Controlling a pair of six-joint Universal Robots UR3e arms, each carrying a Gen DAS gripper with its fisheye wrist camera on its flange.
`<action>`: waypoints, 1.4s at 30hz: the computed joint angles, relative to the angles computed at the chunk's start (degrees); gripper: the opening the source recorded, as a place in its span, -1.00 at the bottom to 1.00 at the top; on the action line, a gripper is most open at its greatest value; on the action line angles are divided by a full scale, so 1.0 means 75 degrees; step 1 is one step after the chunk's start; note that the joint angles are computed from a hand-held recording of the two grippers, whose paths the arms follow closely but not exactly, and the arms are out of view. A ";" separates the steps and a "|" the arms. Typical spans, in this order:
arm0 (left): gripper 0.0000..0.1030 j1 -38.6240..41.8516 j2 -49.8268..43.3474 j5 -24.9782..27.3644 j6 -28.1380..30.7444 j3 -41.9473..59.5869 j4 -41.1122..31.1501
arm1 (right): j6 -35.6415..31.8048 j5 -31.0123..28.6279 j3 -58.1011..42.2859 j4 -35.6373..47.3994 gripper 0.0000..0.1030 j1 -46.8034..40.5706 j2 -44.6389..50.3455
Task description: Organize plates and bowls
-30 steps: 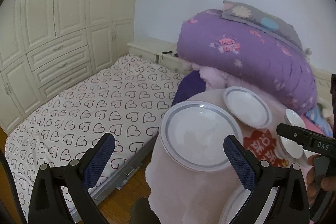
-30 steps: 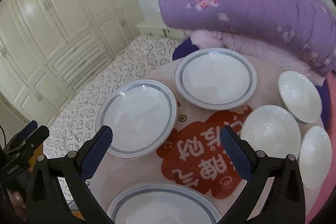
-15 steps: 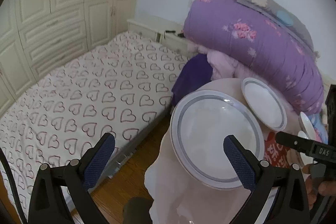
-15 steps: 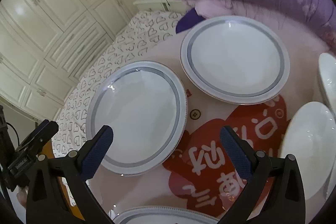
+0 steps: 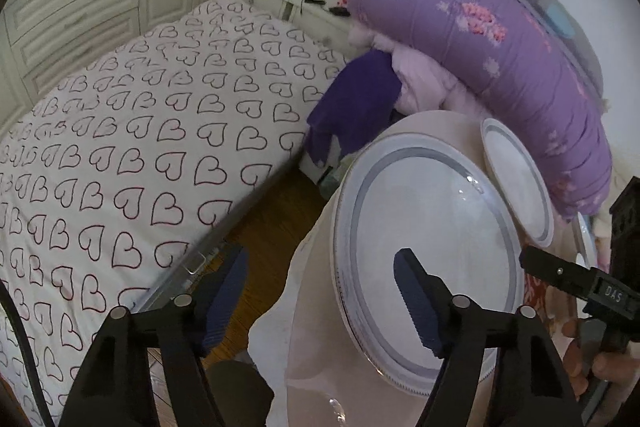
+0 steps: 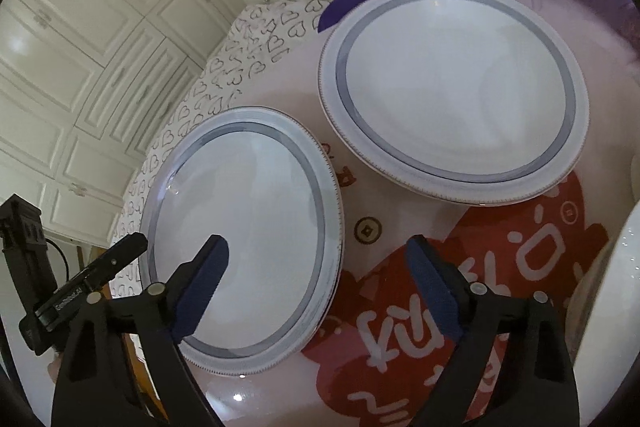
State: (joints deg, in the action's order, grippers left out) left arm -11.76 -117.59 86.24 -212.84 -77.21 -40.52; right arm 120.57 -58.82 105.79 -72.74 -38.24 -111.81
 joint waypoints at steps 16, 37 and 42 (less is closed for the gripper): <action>-0.64 0.0160 -0.1029 -0.0790 0.0446 0.0988 -0.0268 | 0.0347 0.0019 0.0027 -0.0411 -0.34 0.0516 0.0686; -0.65 -0.0253 -0.0447 -0.0254 0.0126 0.0238 0.0045 | 0.0036 0.0070 0.0202 -0.0164 -0.65 0.0012 0.0356; -0.65 -0.0332 -0.0242 -0.0172 0.0074 0.0100 0.0001 | -0.0143 0.0076 0.0173 -0.0002 -0.65 -0.0083 0.0272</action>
